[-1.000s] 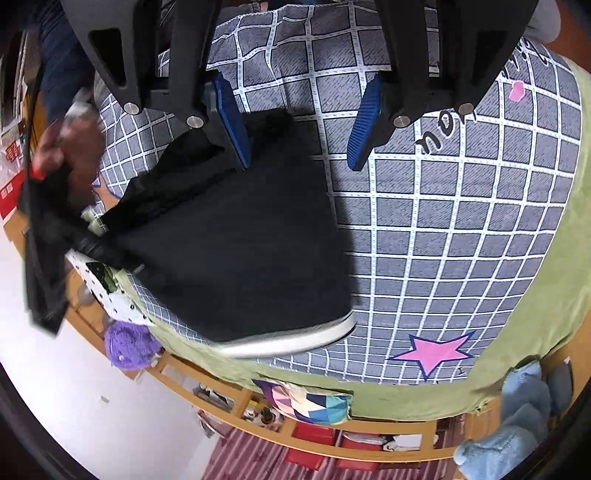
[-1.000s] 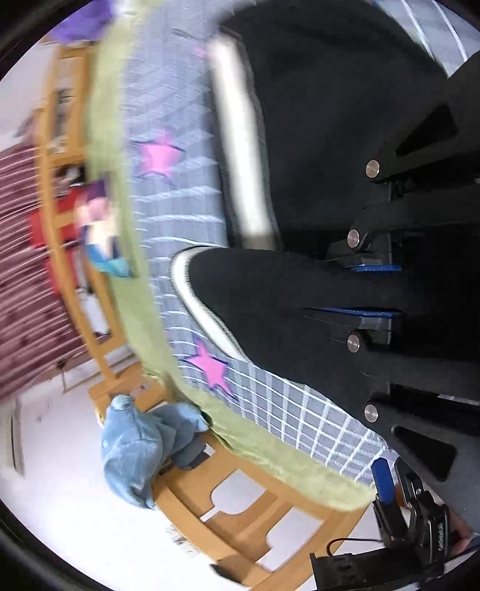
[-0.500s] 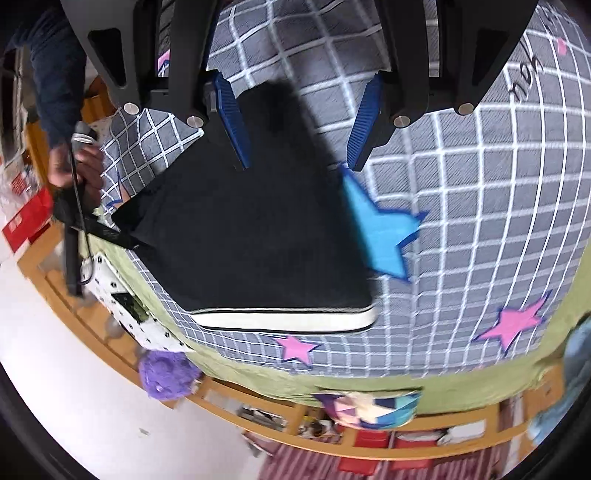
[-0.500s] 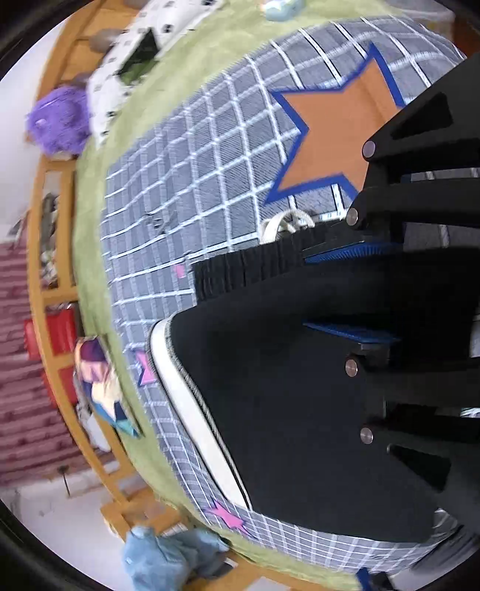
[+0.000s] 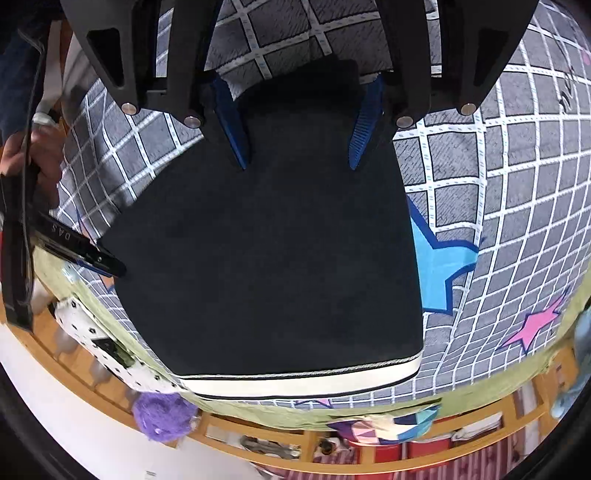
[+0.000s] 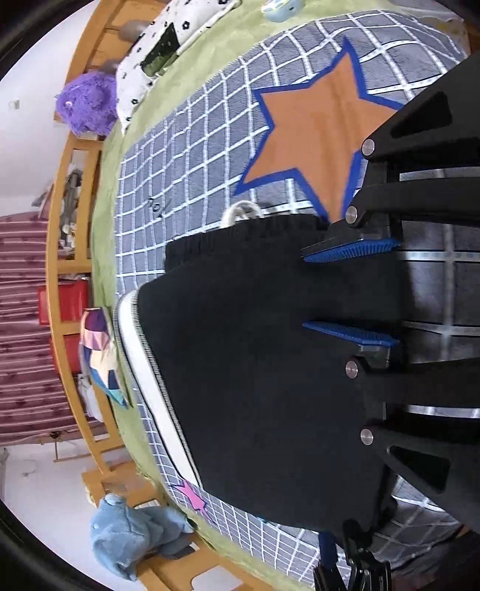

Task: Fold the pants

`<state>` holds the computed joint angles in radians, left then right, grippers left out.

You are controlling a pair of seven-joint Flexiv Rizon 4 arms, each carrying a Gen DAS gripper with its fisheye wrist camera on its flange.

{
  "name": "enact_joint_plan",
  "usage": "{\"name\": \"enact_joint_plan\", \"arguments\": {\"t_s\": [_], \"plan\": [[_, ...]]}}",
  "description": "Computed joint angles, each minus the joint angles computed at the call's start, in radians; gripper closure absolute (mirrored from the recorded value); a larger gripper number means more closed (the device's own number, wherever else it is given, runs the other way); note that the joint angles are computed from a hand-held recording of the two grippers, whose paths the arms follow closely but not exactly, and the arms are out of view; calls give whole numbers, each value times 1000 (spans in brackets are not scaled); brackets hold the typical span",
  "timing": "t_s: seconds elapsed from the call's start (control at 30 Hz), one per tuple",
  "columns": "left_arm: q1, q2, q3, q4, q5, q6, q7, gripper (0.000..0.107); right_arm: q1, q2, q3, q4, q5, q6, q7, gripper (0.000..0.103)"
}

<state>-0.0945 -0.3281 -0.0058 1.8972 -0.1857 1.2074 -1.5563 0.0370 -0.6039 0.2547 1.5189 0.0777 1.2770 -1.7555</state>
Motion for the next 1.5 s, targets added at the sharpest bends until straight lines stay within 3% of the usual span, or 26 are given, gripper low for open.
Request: {"name": "enact_joint_plan", "arguments": {"t_s": [0.1,0.13,0.2,0.27,0.37,0.4,0.47,0.5,0.57,0.63,0.7,0.73,0.8,0.83,0.87,0.93,1.03,1.13,1.2,1.23,1.33,1.5], "plan": [[51,20,-47,4,-117,-51,59,52,-18,8,18,-39,6,-66,-26,71],[61,24,-53,5,-148,-62,72,52,-30,8,35,-57,28,-60,-47,68],[66,30,-46,5,-180,-78,67,52,-29,-18,39,-110,52,-29,-61,52],[69,32,-40,3,-196,-84,66,52,-3,-67,9,-192,35,-39,-33,48],[70,38,-24,6,-191,-84,66,52,5,-172,17,-382,31,-183,-7,48],[72,38,-20,6,-189,-84,63,52,8,-206,20,-445,45,-242,-14,51],[73,37,-13,-3,-184,-94,50,52,-1,-269,55,-542,26,-345,-7,86],[75,36,-12,-6,-184,-99,45,52,0,-271,56,-545,43,-346,-30,92],[82,27,-11,-22,-185,-106,43,52,-16,-232,62,-500,138,-256,-111,94],[89,26,-13,-21,-191,-97,49,52,-86,-214,119,-509,279,-259,-126,94],[93,17,-20,-28,-203,-92,55,52,-56,-199,48,-469,243,-229,-89,94],[97,9,-26,-33,-214,-93,65,52,-28,-204,-2,-458,204,-240,-52,93],[97,-1,-23,-44,-209,-101,64,52,-12,-222,-27,-465,166,-297,-19,89],[96,-5,-23,-49,-207,-103,62,52,-12,-214,-29,-449,161,-269,-25,81],[100,-6,-32,-46,-221,-97,75,52,-13,-205,-31,-446,151,-274,-24,73],[109,-13,-49,-46,-256,-80,99,52,-29,-188,-20,-457,146,-322,-22,68],[117,-43,-62,-76,-289,-78,114,51,-68,-172,27,-482,185,-425,-82,49],[118,-86,-65,-119,-298,-88,112,51,-48,-180,-7,-489,175,-474,-89,48],[98,-117,-36,-154,-251,-90,67,50,-55,-219,11,-548,199,-575,-93,43],[94,-132,-28,-167,-233,-89,52,50,-54,-228,9,-559,216,-577,-89,36],[121,-166,-59,-168,-262,-34,60,44,-49,-267,7,-627,244,-635,-65,35],[182,-210,-135,-199,-356,-37,144,44,-23,-370,-4,-813,258,-774,-31,34]]}}
